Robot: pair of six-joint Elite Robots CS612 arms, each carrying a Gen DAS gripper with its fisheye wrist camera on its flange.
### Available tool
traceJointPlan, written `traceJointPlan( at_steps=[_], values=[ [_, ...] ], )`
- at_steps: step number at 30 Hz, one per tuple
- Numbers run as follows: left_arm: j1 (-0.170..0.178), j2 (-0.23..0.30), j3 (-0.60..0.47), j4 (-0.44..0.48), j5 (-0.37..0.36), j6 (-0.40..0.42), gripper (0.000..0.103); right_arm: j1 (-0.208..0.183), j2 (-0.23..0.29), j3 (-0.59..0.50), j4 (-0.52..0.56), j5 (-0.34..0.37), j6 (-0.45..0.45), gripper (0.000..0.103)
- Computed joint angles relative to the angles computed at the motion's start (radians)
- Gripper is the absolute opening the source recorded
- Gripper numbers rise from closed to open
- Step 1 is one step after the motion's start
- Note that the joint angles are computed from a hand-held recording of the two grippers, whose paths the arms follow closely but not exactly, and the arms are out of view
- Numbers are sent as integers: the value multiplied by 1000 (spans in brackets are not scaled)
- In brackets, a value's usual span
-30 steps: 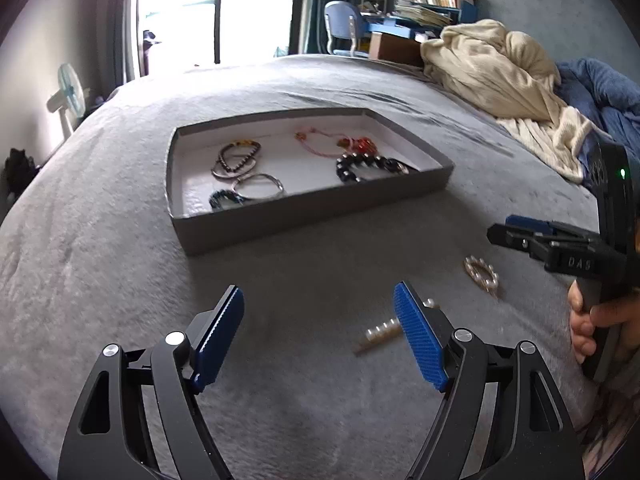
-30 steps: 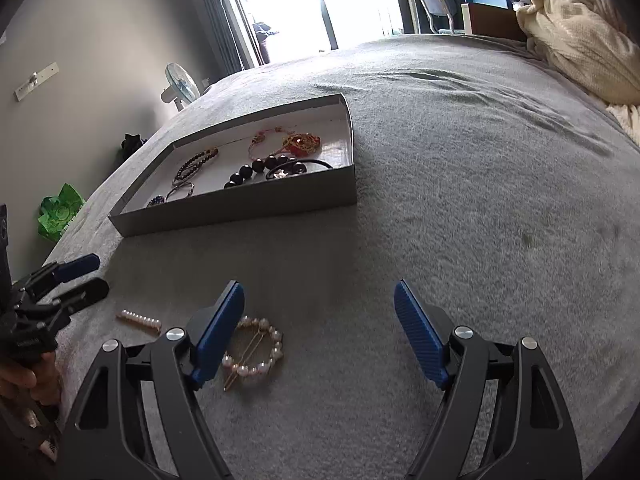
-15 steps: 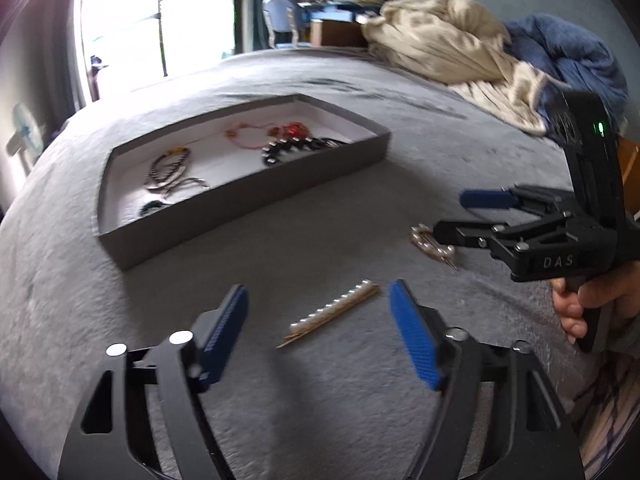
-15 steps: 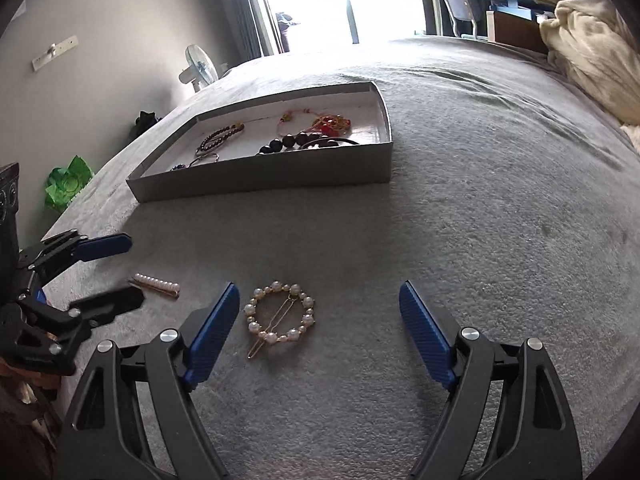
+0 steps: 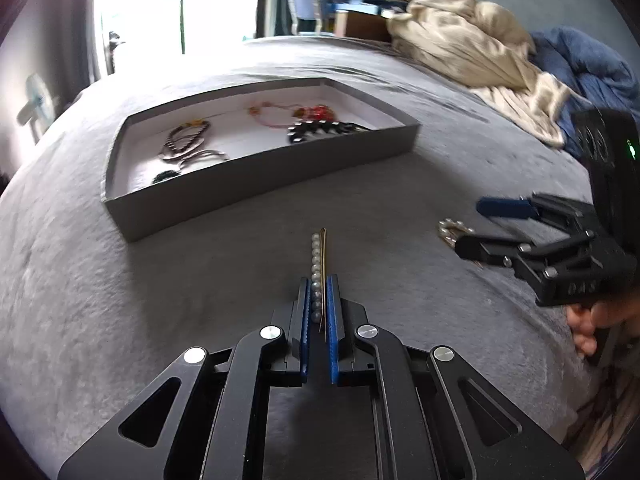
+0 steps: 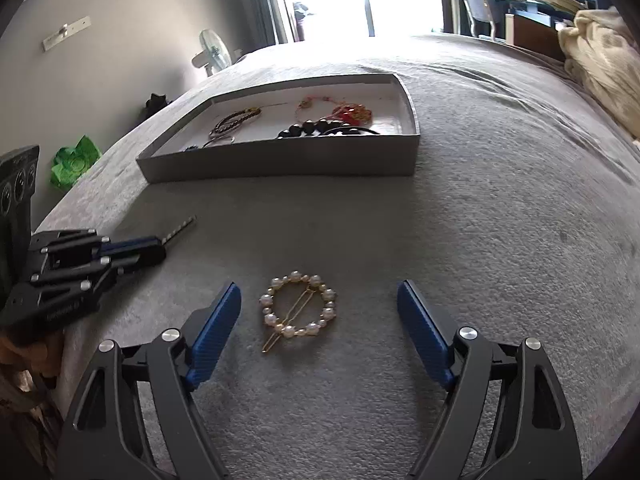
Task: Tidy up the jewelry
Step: 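Grasp the pearl bar hair pin with the left tool while the right grasps the round pearl clip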
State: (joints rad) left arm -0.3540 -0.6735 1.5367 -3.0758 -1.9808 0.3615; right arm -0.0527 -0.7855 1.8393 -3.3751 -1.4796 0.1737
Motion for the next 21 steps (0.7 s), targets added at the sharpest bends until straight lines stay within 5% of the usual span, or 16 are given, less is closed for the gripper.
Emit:
traceJointPlan(
  at_steps=[6, 13, 18, 21],
  values=[
    [2, 0, -4, 11, 0, -7, 13, 11, 0, -12, 47, -12, -48, 67],
    [-5, 4, -21, 45, 5, 12, 35, 11, 1, -20, 77, 1, -55, 57],
    [-12, 4, -22, 54, 24, 16, 32, 10, 2, -20, 74, 25, -65, 39],
    [-5, 8, -24, 51, 3, -2, 14, 8, 2, -15, 57, 31, -61, 39]
  ],
)
